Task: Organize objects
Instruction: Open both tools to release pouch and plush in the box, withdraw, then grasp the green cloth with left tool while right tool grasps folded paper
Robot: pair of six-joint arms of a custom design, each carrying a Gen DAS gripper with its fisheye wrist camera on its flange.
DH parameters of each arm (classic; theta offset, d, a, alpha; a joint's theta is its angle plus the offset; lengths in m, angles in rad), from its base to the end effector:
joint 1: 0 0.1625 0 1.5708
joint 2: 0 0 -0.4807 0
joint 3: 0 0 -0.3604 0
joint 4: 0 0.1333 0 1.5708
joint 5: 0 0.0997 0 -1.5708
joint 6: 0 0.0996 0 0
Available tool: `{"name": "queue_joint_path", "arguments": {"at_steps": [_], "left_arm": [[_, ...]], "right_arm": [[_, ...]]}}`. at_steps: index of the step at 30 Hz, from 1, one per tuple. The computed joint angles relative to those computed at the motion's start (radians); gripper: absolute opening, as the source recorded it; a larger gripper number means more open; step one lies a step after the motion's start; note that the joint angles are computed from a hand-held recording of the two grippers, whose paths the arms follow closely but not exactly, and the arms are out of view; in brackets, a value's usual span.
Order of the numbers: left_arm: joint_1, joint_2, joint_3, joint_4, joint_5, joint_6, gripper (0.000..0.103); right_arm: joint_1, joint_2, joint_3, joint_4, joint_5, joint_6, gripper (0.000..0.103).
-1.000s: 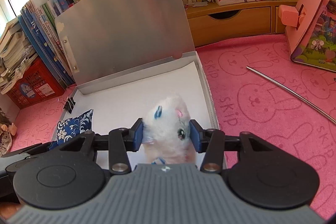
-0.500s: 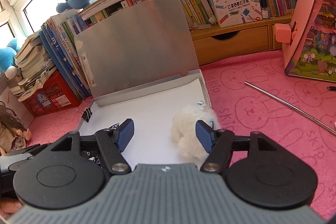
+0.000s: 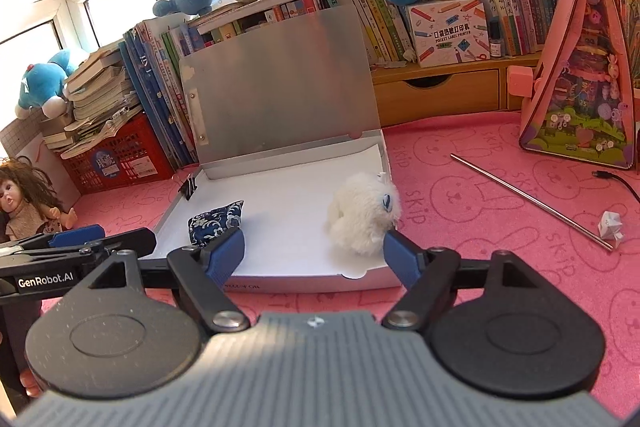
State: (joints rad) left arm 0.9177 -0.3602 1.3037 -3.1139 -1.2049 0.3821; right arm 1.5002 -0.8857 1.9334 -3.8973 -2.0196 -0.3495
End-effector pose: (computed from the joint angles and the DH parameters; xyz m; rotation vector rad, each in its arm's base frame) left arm -0.3496 -0.7350 0.0196 1.2129 2.4451 -0.9027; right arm 0.0476 -0.6037 0.2922 -0.0605 -2.1098 1.4143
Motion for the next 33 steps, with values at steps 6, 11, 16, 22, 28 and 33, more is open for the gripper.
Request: {"name": "queue_joint_path", "arguments": {"at_steps": [6, 11, 16, 22, 28, 33], "left_arm": [[0.016, -0.074, 0.149, -0.122, -0.036, 0.046, 0.099], [0.029, -0.124, 0.254, -0.195, -0.054, 0.072, 0.100], [0.043, -0.166, 0.350, -0.271, -0.072, 0.083, 0.100], [0.057, -0.200, 0.443, -0.346, -0.053, 0.079, 0.100], [0.071, -0.188, 0.543, -0.520, 0.003, 0.122, 0.101], [0.086, -0.190, 0.571, -0.500, 0.050, 0.091, 0.101]], "right_arm": [[0.005, 0.018, 0.061, -0.096, -0.005, -0.054, 0.087], [0.010, 0.051, 0.091, -0.183, -0.030, -0.120, 0.087], [0.012, 0.090, 0.118, -0.280, -0.064, -0.202, 0.089], [0.009, 0.132, 0.147, -0.361, -0.103, -0.286, 0.089], [-0.008, 0.138, 0.182, -0.352, -0.090, -0.246, 0.089], [-0.010, 0.148, 0.181, -0.349, -0.100, -0.230, 0.085]]}}
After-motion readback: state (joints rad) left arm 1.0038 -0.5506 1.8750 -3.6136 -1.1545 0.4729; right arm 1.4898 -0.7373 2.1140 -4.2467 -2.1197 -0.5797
